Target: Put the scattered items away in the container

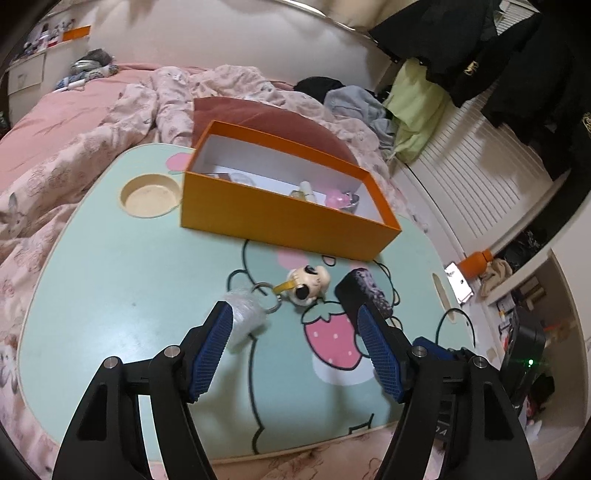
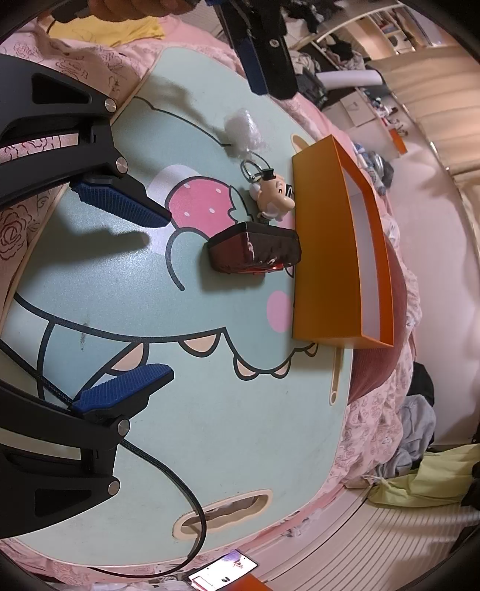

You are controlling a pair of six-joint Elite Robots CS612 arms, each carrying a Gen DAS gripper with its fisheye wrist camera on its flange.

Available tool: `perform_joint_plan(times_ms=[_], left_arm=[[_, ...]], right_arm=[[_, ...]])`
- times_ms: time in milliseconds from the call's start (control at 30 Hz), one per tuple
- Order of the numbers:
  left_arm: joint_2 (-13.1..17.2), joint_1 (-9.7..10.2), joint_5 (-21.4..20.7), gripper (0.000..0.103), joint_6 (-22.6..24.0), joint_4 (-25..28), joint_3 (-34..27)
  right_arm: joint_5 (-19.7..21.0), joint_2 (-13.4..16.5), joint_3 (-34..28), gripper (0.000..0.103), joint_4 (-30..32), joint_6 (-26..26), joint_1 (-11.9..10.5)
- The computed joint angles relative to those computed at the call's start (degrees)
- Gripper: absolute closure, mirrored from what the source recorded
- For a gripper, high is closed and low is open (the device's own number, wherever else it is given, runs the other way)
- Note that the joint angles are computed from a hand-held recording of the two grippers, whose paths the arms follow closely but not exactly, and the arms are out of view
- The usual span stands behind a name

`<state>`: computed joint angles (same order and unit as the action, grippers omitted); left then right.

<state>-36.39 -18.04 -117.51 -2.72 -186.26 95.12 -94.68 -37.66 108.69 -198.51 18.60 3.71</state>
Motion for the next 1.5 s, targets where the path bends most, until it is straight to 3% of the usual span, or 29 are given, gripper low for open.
perform_joint_plan(times_ms=[300, 533, 800, 933, 1000, 1100, 1267, 1500], left_arm=[[-1.61, -1.01, 5.38, 0.032, 4.38, -3.58, 4.17], [-2.97, -2.0, 3.61, 0.032, 12.1, -0.54, 6.62], [-2.73, -3.39, 9.34, 0.032, 12.63, 1.14, 6.73], [-2.39, -2.2, 6.04, 0.032, 10.66, -4.13, 7.12], [-2.35, -1.82, 6.56, 0.032, 9.24, -5.42, 6.96], [-2.39, -1.31, 8.79, 0.032, 8.14, -3.96, 6.34], [-2.67, -0.53, 11.25, 0.032, 10.65, -2.84, 6.85], [-2.38, 0.81, 9.34, 0.032, 12.24, -1.99, 6.57]], right_arm=[[-0.05, -0.04, 0.05, 0.026, 0.04, -0.02, 0.02], [-0.08, -0.07, 0.06, 0.026, 0.06, 0.01, 0.04], [-0.09, -0.03, -0.03, 0.026, 0.14, -0.01, 0.06], [-0.19, -0.02, -0.07, 0.026, 0.23, -0.06, 0.08], [-0.18, -0.04, -0.04, 0.026, 0.23, -0.07, 0.07], [-0.22, -0.03, -0.08, 0.026, 0.28, -0.12, 0.08], [-0.41, -0.02, -0.15, 0.026, 0.47, -0.22, 0.12], [-0.51, -0.05, -0.18, 0.026, 0.62, -0.29, 0.16]])
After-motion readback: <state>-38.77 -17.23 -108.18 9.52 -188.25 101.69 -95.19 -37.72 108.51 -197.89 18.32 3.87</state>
